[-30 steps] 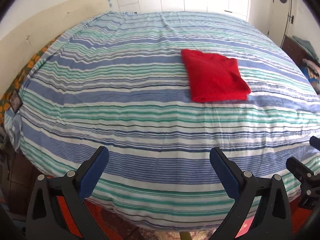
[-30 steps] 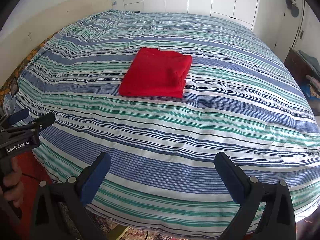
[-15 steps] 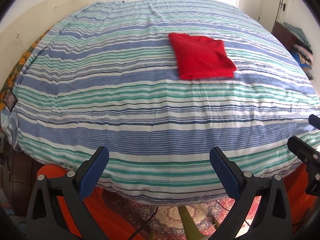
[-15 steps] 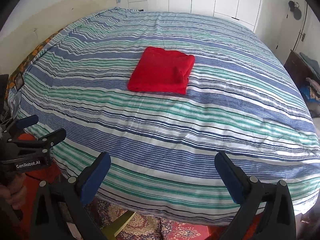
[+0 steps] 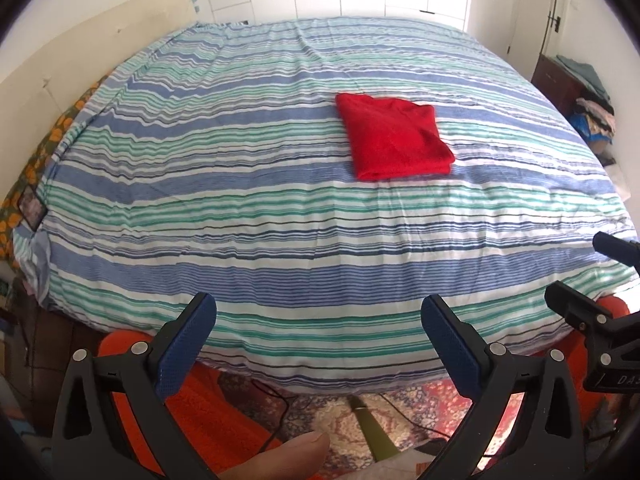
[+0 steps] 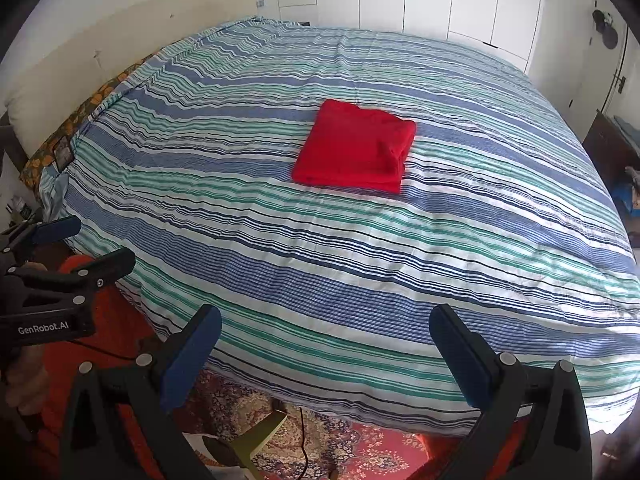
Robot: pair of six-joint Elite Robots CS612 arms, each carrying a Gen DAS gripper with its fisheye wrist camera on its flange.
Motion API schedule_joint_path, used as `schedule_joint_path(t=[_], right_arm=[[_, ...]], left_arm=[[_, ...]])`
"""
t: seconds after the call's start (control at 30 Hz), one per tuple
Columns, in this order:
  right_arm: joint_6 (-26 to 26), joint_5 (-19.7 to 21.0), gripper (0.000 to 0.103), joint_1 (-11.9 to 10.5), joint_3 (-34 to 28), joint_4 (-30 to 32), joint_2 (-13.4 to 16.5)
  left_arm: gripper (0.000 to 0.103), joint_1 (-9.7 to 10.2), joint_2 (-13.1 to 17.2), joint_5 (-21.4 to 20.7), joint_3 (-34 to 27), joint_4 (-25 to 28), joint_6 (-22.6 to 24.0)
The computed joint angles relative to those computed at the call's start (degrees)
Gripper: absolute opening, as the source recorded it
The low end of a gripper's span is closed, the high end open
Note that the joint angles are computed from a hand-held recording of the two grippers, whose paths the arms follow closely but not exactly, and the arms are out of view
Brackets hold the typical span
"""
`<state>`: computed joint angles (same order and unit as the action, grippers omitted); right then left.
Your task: Fold small clothes
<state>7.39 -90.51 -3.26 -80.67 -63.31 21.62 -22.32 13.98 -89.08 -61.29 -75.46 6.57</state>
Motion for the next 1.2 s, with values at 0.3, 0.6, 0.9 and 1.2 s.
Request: schedule_joint_path(t=[0.3, 0.6, 0.9, 1.2], right_arm=[[0.0, -1.73, 0.102, 0.03, -1.02, 1.21, -1.6], [0.05, -3.06, 0.102, 0.35, -0.53, 3.09, -2.4], [0.28, -3.03, 0.102, 0.32, -0.02, 3.61, -2.67], [0.25, -3.74, 0.102, 0.38, -0.15, 3.56, -3.06]], left_arm=[[0.102, -0.47, -0.47, 0.53, -0.25, 0.95, 1.03], [0.102, -0.91, -0.13, 4.2, -1.29, 0.13, 1.81], [0.102, -1.06, -0.08, 5.38, -1.27, -0.41, 1.77], [0.102, -1.11, -0.16, 5.27, -1.06, -0.09, 1.63]])
